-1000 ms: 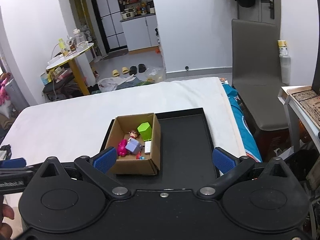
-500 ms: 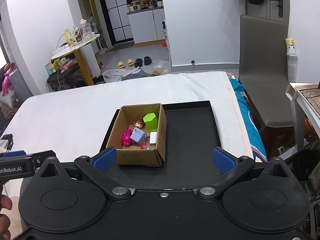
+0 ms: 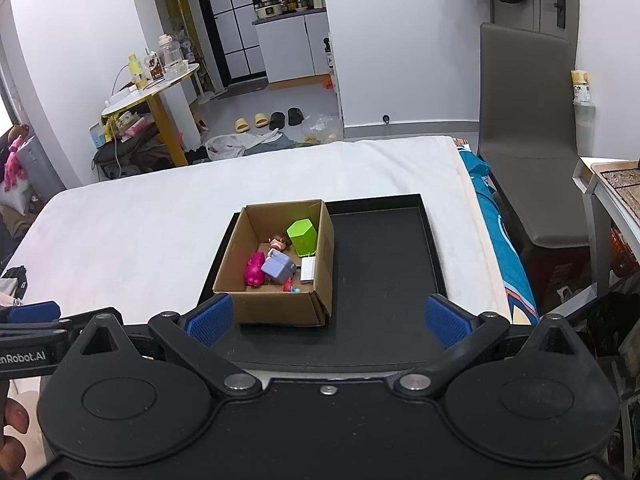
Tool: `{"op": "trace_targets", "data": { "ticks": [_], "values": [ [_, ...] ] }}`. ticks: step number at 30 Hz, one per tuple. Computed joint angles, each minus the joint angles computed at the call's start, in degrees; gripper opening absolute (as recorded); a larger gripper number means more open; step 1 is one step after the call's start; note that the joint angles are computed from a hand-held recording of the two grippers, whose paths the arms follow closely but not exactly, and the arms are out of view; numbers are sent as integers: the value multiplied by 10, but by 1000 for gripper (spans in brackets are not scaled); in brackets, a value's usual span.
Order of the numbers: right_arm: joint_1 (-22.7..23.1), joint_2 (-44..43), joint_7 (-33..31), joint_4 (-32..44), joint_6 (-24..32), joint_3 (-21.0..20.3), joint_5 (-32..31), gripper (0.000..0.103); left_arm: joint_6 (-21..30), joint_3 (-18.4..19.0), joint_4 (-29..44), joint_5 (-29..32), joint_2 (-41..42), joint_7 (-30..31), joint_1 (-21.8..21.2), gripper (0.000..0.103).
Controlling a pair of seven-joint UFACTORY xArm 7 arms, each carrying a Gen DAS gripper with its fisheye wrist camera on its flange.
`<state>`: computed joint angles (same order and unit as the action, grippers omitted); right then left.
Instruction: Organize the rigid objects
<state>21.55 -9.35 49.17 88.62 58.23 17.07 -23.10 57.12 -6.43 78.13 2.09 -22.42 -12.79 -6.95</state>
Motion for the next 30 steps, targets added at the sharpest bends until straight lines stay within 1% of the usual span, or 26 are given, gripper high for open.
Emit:
{"op": "trace_targets", "data": {
  "ticks": [10,30],
  "values": [
    [-2,-4,8,-9,-8,0,2,103,3,1,0,-1,-1,-3,0,99],
    [-4,-10,2,-19,-12,0,5,103,6,-2,3,2,1,-1,-2,99]
  ]
}}
